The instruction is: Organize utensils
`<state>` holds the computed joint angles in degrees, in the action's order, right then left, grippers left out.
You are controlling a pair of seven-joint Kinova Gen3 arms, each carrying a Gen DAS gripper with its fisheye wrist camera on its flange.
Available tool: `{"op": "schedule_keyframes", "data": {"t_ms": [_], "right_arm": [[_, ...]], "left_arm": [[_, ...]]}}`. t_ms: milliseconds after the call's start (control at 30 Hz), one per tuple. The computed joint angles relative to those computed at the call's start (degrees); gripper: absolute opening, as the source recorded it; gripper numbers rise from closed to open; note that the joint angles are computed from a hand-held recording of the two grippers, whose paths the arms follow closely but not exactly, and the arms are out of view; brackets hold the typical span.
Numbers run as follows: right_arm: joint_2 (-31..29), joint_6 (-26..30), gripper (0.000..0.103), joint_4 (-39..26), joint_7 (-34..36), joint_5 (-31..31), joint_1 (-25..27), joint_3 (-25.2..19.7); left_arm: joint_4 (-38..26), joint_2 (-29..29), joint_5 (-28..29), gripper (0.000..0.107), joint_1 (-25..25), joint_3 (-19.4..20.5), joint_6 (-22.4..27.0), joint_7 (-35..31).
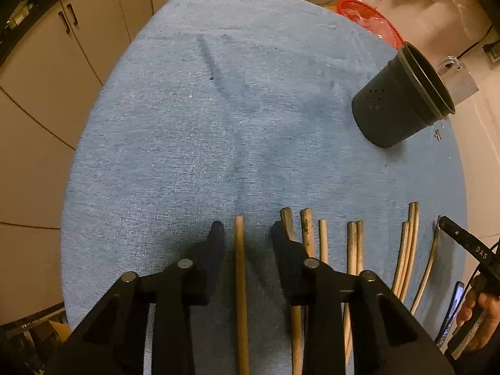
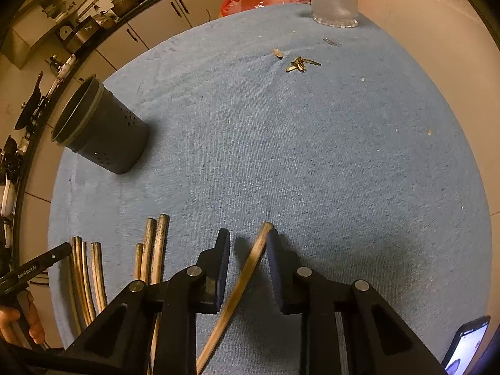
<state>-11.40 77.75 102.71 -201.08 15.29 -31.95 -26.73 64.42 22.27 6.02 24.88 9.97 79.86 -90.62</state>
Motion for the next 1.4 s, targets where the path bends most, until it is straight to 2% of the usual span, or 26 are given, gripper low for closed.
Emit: {"op": "schedule_keyframes", "data": {"t_ms": [133, 400, 433, 500, 533, 833, 1133, 1333, 1400], "right_arm": [[-0.09, 0.0, 0.025, 0.2, 0.38, -0.02, -0.09, 0.05], [-0.33, -0.68, 0.025, 0.65, 0.57, -0.55, 0.29, 0.48], [-0.31, -0.63, 0.025, 0.6, 0.62, -0.59, 0.35, 0.44], [-0.51, -0.86, 0.025, 0.69, 0.88, -0.79, 0.45, 0.54], [-0.54, -0.96, 0.025, 0.73, 0.97, -0.82, 0.54, 0.53], [-1.14, -1.46, 0.025, 0.97, 2.06, -1.64, 1.31, 0.94], [-2.91, -4.87, 0.025, 2.71, 6.5, -5.8, 4.33, 3.2], [-0.39, -2.1, 0.011, 0.74, 8.05, -5.44, 4.69, 2.56], [0.51, -0.98, 0.011, 0.02, 8.47, -4.91, 4.1, 2.66]], "left_arm": [[0.02, 0.01, -1.01, 0.025, 0.64, -0.15, 0.02, 0.3], [-4.19, 2.57, -2.36, 0.023, 2.1, -0.36, 3.13, 1.67], [-4.11, 2.45, -2.88, 0.021, 2.24, -0.51, 3.02, 1.37], [-3.97, 2.44, -5.44, 0.006, 4.09, -1.32, 1.97, 2.32], [-3.7, 2.31, -5.89, 0.005, 4.12, -1.26, 1.52, 2.54], [-2.7, 1.85, -4.24, 0.005, 2.39, -0.77, 0.24, 1.15], [1.16, -0.34, -6.25, 0.005, 4.0, -0.44, -3.21, 1.1], [3.24, -1.35, -6.98, 0.005, 4.34, -0.28, -6.27, 0.92], [3.99, -1.74, -6.88, 0.005, 4.2, -0.16, -7.3, 0.8]]}}
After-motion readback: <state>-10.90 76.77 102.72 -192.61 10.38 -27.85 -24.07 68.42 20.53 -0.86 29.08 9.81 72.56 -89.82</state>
